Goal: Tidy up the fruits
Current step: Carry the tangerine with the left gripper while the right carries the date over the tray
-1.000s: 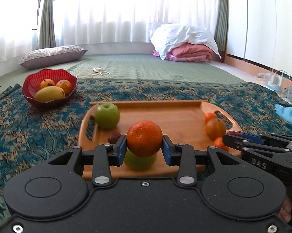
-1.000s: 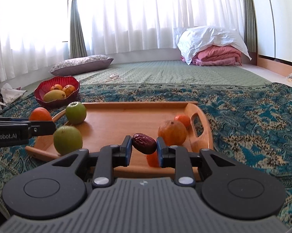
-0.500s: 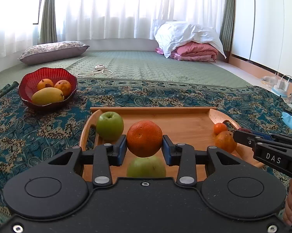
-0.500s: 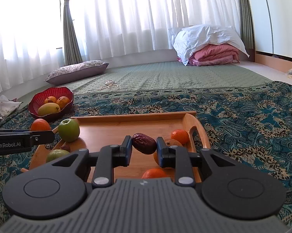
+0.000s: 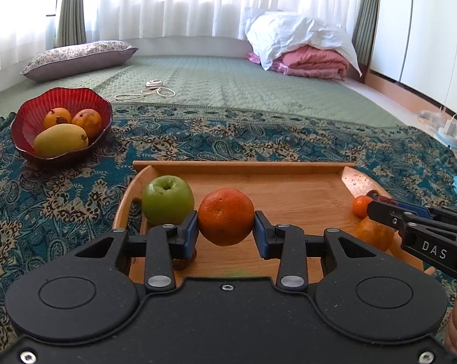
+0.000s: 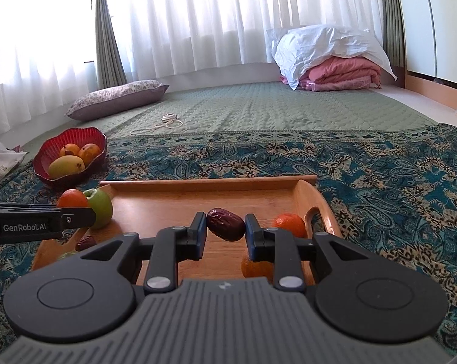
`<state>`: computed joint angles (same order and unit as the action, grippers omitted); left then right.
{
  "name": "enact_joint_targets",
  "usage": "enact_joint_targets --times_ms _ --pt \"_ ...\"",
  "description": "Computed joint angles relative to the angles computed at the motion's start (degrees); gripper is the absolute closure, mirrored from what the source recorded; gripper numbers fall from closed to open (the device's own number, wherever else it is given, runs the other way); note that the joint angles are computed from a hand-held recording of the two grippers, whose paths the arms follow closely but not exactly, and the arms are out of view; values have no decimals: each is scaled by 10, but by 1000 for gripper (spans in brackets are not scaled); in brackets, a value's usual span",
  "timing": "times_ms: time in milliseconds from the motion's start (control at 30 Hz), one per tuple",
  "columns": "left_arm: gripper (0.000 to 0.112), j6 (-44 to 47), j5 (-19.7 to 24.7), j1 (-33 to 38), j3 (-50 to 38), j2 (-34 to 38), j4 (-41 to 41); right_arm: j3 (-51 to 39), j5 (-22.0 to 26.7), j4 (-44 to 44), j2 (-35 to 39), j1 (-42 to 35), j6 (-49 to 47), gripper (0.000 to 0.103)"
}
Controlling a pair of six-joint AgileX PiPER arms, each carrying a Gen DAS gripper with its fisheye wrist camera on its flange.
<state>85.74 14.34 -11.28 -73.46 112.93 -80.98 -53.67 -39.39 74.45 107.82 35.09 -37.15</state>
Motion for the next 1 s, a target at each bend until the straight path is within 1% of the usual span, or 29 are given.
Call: enact_joint_targets --times_ms 100,233,433,567,767,1000 --pt "76 -77 -3 -5 -30 22 75 -22 13 10 15 -12 -25 72" --pt "76 -202 -2 -11 -75 54 195 -49 27 29 33 -24 -62 72" --pt "76 -326 16 -12 -128 93 310 -77 51 53 56 -44 -100 72" --pt "76 -361 15 -15 -142 106 348 -93 66 71 70 -54 -121 72" --pt "76 -415 24 -19 -166 124 404 -109 73 83 83 -57 -144 72" --pt "76 -449 35 -21 -185 140 439 -129 82 96 97 -59 -172 72"
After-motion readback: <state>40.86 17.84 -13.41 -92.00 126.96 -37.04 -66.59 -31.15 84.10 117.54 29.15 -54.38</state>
